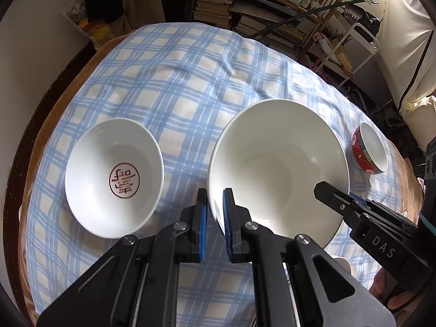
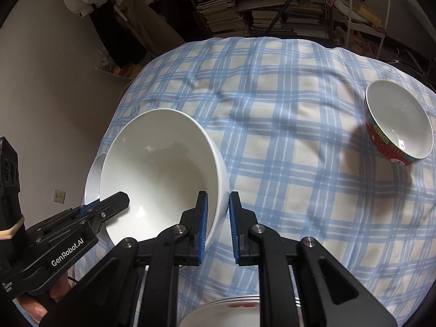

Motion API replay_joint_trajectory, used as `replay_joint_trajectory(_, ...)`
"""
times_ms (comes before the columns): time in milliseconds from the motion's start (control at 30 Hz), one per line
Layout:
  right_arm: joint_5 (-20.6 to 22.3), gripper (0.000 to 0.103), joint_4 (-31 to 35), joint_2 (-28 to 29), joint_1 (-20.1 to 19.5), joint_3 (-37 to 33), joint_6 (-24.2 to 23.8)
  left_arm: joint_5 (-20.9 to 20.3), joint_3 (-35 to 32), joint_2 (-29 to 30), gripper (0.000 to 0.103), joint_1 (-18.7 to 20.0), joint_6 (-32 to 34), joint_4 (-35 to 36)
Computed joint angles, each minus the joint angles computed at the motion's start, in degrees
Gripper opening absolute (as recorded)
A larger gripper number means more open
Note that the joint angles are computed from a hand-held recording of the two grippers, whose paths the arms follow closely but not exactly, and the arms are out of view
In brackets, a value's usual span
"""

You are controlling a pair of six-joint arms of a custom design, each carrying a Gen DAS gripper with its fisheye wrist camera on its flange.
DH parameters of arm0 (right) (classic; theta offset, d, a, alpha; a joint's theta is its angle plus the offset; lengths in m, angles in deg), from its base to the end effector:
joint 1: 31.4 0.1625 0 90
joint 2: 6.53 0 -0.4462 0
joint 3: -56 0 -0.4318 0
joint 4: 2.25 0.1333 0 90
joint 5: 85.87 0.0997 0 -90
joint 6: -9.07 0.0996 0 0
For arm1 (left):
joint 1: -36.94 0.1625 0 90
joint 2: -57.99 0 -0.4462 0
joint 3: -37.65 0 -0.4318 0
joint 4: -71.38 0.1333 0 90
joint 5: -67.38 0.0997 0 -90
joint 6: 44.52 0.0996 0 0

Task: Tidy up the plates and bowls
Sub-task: 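Carry the white bowl with both grippers and lower it onto the plate stack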

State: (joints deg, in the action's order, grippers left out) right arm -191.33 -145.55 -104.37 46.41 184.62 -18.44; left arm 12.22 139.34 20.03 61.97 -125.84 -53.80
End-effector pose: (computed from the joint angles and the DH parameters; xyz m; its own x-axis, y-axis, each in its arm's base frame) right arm 0.0117 -0.4516 0.3331 -0.9065 -0.1480 0.3953 -0.2522 0.9409 -0.2260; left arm -0.4554 -0.4226 -0.0697 -0.8019 -0.2377 -0.5482 0.0214 0.9054 -0.4239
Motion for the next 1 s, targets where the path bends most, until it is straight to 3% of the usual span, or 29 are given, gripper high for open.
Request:
replay_joint_trajectory(400,3.65,0.017,0.85,-5.67,-4.05,5.5,-4.31,-1.86,3.29,-1.02,0.011,-3.24,-5.05,0.74)
replay_joint_trajectory(600,1.93,0.017,1.14,-6.31,-3.6,7.1,-4.81,-3.43,3.89,-1.19,0.011,-4.38,-6.83,3.09)
replay_joint_trajectory(1000,2.17,0.018,2.62,-7.35,-3.68,8.91,-6.26,-5.85,7.95,-3.21,0.013,-5.72,-10.21,0.77)
